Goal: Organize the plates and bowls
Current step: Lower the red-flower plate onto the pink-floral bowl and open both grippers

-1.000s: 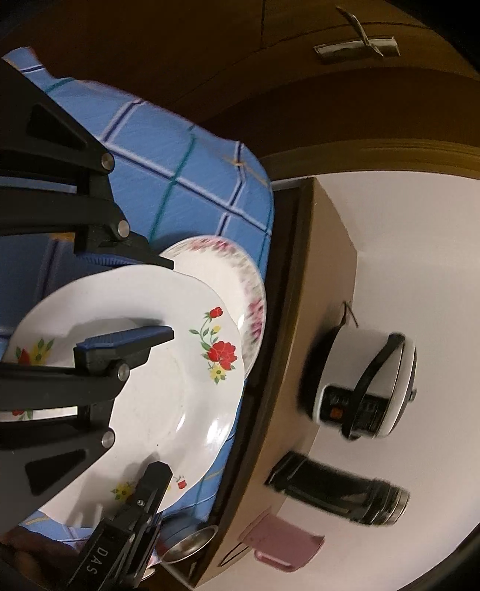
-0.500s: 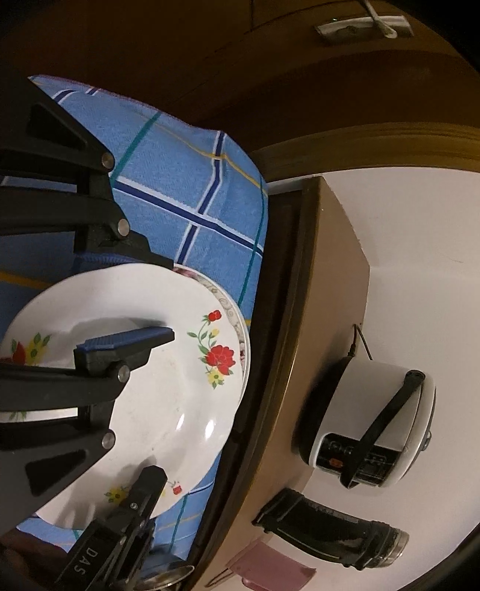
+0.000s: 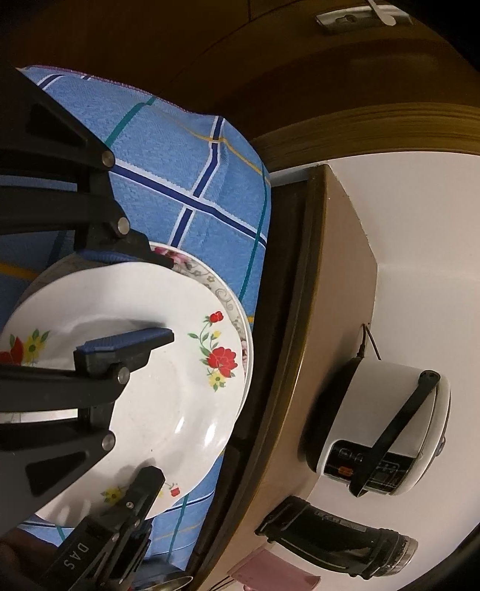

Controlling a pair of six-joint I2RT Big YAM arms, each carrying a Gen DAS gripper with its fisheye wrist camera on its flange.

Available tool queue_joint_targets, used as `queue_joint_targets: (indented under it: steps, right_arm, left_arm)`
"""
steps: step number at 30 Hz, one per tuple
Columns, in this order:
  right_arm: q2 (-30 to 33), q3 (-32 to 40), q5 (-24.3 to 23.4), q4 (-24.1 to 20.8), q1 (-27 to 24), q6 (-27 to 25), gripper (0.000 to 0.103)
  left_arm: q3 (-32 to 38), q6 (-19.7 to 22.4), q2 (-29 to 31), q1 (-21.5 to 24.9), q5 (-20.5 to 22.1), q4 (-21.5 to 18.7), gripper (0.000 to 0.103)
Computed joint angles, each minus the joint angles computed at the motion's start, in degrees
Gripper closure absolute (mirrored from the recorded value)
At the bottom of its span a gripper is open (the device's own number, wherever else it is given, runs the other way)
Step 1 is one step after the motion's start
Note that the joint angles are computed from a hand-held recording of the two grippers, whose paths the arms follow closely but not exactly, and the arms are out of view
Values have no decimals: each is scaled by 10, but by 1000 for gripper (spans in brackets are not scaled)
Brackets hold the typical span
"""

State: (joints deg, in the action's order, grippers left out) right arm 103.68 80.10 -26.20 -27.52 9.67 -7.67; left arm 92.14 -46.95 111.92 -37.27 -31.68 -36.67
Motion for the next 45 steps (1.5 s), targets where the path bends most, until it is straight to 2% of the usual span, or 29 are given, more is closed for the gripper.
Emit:
queue_joint_targets:
  steps: [8,17,23,27,35,40,41,44,45]
  right_arm:
    - [1,-7,5,25,4,3,81]
    - [-3,-23,18,55,9,2,80]
    - [-20,-49,33,84,12,6,80]
    - [-26,-60,42,98,15,4,80]
    - [-20,-55,47,97,16,7,82]
    - [-5,-35,41,80,18,10,82]
    - [-3,-32,38,77,18,12,82]
    - [-2,-33,31,87,16,16,82]
    - [-4,-36,30,93,16,17,80]
  left_arm:
    - [11,9,8,0,-12,-6,65]
    - [-10,-2,-7,5,10,20,65]
    - [1,3,-1,2,-2,5,65]
    - [15,10,8,-2,-19,-11,65]
    - [32,21,18,-9,-64,-35,65]
    - [40,24,23,-13,-90,-48,65]
    - [42,23,24,-14,-98,-52,64]
    - [43,20,24,-15,-110,-53,48]
    - [46,16,25,-17,-124,-60,46]
